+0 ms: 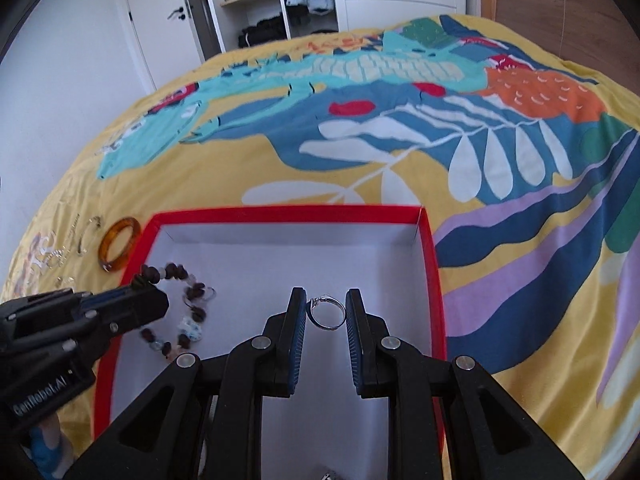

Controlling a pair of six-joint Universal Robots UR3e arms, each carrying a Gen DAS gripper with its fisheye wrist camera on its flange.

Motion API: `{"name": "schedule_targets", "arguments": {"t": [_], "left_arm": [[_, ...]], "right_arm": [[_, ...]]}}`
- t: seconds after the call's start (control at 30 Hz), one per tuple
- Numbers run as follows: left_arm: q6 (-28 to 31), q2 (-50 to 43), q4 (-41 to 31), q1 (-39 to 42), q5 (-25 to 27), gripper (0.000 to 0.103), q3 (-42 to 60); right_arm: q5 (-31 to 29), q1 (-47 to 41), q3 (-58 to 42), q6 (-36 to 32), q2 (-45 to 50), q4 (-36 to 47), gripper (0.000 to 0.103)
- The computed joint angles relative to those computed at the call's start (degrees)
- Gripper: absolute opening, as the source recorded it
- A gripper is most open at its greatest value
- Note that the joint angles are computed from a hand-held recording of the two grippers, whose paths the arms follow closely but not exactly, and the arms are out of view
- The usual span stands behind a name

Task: Organize jewelry
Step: 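Place the beaded bracelet in the box with the left tool while the right tool drops the ring there, then withdraw both tools from the box toward the remaining jewelry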

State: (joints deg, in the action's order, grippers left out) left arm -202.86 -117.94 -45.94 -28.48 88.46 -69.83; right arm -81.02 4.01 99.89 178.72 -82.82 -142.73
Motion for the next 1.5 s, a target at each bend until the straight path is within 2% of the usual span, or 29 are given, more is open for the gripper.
{"name": "schedule_targets", "arguments": {"t": [0.3,0.37,0.43,0.47,0.73,0.83,1.03,1.17,1.3,1.5], "left_arm": [[0.2,0.4,2.7,-0.5,0.9,0.01,-3.6],[0.1,0.8,2.0,-0.4,0.5,0.015,-3.2],[-0.1,1.9,2.0,-0.6,1.2,0.032,-3.4],[-0.1,2.4,2.0,-0.8,1.7,0.034,-3.5],[0.0,11.4,-1.0,-1.5,4.2,0.034,-6.4],[-0.3,17.2,-2.4,-2.4,7.7,0.034,-9.7],[-1.3,30.8,-12.1,-3.8,14.1,0.034,-14.8],[-3.8,40.5,-19.3,-4.9,17.8,0.034,-18.7],[-7.7,50.9,-27.0,-6.2,22.1,0.034,-23.1],[-14.4,64.4,-38.9,-8.2,28.2,0.034,-26.8]], "right_arm": [[-5.5,2.7,-2.0,-2.3,2.3,2.7,0.02],[-6.1,2.8,-1.5,-2.3,1.8,2.4,0.021],[-6.5,2.8,-0.6,-2.3,0.7,1.7,0.023],[-6.2,2.6,-0.4,-2.3,0.1,1.8,0.026],[-6.7,3.3,0.9,-0.2,-9.3,4.9,0.03],[-6.7,4.8,0.0,1.4,-14.0,7.9,0.032],[-8.2,11.2,-4.6,6.0,-20.2,14.4,0.038],[-11.1,18.0,-8.6,10.3,-22.3,18.7,0.045],[-15.3,25.7,-12.1,15.2,-22.7,21.3,0.049],[-22.5,38.2,-17.8,21.2,-20.3,23.7,0.049]]}}
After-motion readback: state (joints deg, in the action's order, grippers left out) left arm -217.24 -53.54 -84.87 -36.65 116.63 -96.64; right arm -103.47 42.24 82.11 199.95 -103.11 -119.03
